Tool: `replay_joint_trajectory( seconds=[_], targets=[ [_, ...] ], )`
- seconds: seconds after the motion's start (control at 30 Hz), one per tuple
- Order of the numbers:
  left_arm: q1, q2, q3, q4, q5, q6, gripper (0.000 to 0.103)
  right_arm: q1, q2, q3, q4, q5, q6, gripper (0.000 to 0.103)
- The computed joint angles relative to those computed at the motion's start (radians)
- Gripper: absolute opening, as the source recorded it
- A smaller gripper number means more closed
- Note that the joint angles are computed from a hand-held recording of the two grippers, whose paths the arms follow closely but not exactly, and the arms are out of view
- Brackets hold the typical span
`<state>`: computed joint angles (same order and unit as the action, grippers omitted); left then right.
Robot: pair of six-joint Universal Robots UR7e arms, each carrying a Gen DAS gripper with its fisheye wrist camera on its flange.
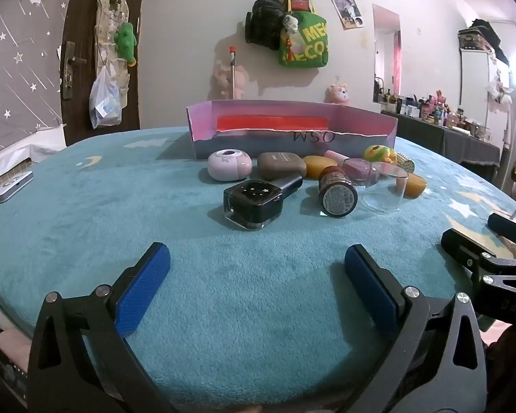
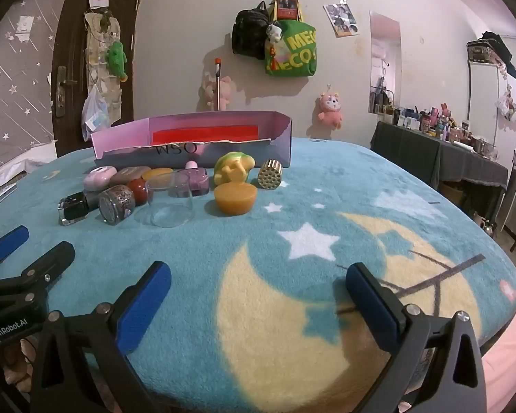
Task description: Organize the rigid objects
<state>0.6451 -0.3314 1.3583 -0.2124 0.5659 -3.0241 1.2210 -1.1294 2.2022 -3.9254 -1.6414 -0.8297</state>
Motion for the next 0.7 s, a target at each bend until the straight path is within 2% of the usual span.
replay_joint_trajectory(
  seconds=[0.7],
  targets=[
    [0.000, 0.001, -0.003, 0.008, 0.001, -0.009, 0.103, 0.000, -0.002, 0.000, 0.006, 0.000, 0.006, 0.103]
  ],
)
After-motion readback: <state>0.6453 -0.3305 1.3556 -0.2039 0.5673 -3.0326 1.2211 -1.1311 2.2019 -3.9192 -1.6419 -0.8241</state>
